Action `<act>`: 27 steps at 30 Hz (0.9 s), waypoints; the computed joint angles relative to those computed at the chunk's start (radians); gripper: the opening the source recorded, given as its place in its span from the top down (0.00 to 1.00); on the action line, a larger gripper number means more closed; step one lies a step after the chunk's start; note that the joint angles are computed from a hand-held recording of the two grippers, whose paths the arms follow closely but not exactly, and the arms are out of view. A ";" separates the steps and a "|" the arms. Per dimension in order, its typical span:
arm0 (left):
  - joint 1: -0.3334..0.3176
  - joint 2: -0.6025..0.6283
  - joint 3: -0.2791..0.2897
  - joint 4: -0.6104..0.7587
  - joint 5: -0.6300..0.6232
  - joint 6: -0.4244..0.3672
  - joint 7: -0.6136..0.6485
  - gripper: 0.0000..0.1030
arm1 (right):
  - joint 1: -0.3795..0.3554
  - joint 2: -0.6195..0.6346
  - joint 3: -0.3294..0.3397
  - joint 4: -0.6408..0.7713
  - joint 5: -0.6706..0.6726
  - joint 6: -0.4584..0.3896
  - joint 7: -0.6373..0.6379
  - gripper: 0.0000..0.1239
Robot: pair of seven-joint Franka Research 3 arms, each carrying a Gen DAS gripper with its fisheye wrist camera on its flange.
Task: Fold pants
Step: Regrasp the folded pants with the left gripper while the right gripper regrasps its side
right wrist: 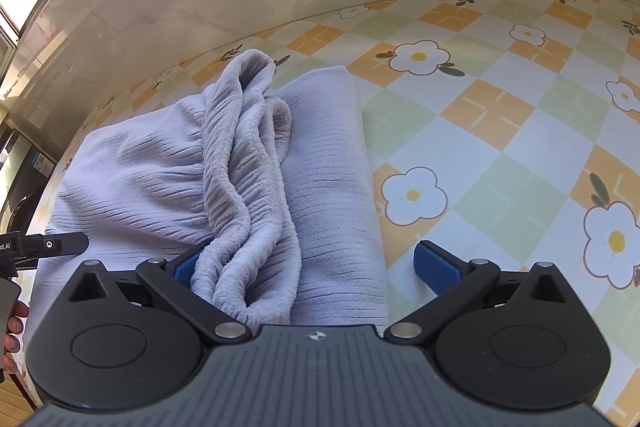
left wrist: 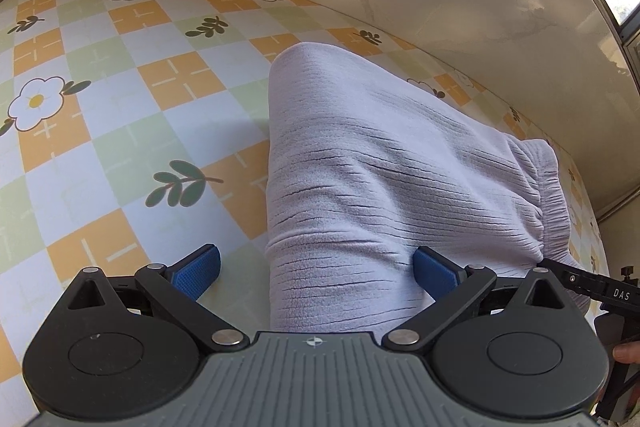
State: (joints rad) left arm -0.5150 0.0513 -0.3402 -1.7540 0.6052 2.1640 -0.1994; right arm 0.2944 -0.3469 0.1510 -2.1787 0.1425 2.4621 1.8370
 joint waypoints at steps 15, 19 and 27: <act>-0.006 0.026 0.005 0.047 -0.047 -0.034 0.048 0.00 | 0.017 0.026 -0.016 0.040 0.038 -0.045 -0.030 0.17; 0.005 -0.004 0.008 -0.006 -0.073 0.090 0.062 0.34 | 0.034 0.038 -0.023 0.057 0.075 -0.071 -0.086 0.22; -0.017 0.019 -0.012 0.051 -0.083 0.028 0.124 0.45 | 0.052 0.039 -0.048 0.100 0.153 -0.155 -0.213 0.49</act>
State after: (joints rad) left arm -0.5321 0.0704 -0.3523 -1.7026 0.5219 2.1919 -0.0756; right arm 0.3460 -0.3080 0.1028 -2.0785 0.2952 2.3066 1.6237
